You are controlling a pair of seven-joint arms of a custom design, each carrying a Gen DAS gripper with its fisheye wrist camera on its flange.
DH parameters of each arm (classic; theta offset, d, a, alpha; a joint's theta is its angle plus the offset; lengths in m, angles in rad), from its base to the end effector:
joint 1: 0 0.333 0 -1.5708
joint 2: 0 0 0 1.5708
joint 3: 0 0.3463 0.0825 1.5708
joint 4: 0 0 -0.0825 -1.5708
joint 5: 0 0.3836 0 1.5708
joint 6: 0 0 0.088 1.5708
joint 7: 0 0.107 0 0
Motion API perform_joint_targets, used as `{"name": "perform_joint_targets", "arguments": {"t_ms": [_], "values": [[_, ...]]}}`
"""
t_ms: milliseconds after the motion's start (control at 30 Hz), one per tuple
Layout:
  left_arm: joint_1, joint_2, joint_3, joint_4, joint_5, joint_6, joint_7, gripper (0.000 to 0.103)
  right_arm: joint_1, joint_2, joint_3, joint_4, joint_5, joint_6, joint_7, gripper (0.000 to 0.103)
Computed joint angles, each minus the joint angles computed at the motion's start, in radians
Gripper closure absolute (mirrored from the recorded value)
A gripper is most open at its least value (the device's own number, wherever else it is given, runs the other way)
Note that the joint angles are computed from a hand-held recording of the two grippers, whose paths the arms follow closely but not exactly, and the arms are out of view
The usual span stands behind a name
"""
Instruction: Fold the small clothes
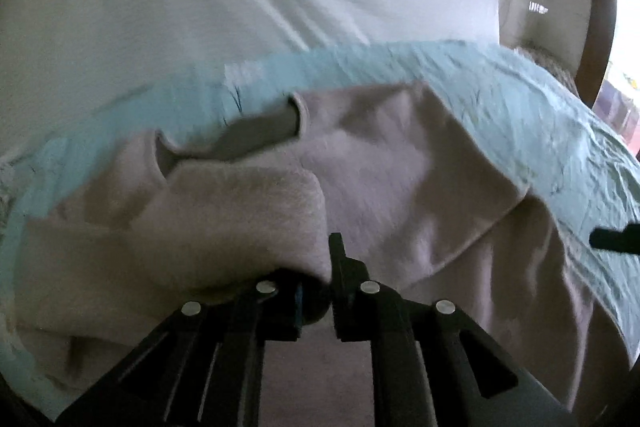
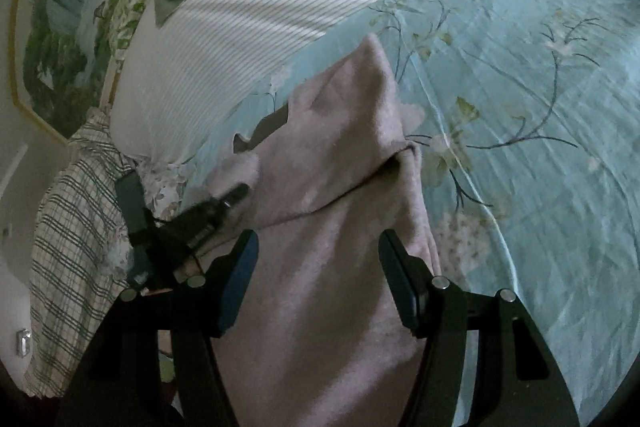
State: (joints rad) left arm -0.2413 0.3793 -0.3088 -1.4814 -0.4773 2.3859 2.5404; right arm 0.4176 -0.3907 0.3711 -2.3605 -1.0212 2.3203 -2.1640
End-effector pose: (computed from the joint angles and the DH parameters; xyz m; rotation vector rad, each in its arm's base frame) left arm 0.6343 -0.3467 0.5570 -0.5092 2.7504 -1.0499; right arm 0.3220 0.3257 0.5386 -0.4705 2.1303 -0.5138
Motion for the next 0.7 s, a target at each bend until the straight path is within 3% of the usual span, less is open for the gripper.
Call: {"name": "perform_joint_targets", "arguments": {"t_ms": [33, 67, 133, 300, 433, 500, 567, 700], "values": [[0.000, 0.002, 0.008, 0.002, 0.013, -0.019, -0.012, 0.079, -0.005, 0.004, -0.008, 0.003, -0.010, 0.014, -0.007, 0.039], [-0.003, 0.010, 0.016, 0.011, 0.028, -0.029, -0.026, 0.060, -0.011, 0.008, -0.019, 0.007, -0.022, 0.034, -0.018, 0.039], [0.006, -0.018, 0.018, -0.040, 0.020, 0.011, -0.026, 0.041, -0.022, 0.020, -0.037, 0.015, -0.035, 0.067, -0.042, 0.039], [0.092, -0.105, 0.025, -0.155, -0.112, 0.035, 0.050, 0.034, -0.077, 0.098, -0.099, 0.068, -0.112, 0.223, -0.108, 0.039], [0.110, -0.096, 0.086, -0.167, -0.084, 0.131, -0.050, 0.034, -0.113, 0.217, -0.169, 0.167, -0.118, 0.359, -0.240, 0.039], [0.111, -0.060, 0.121, -0.133, -0.021, 0.169, -0.158, 0.034, -0.114, 0.297, -0.210, 0.246, -0.026, 0.406, -0.428, 0.039], [0.117, 0.004, 0.157, -0.049, 0.051, 0.150, -0.293, 0.035, -0.105, 0.376, -0.239, 0.331, 0.124, 0.422, -0.685, 0.039], [0.135, 0.110, 0.178, 0.087, 0.145, 0.115, -0.453, 0.037, -0.096, 0.503, -0.269, 0.490, 0.325, 0.358, -1.046, 0.039]]}}
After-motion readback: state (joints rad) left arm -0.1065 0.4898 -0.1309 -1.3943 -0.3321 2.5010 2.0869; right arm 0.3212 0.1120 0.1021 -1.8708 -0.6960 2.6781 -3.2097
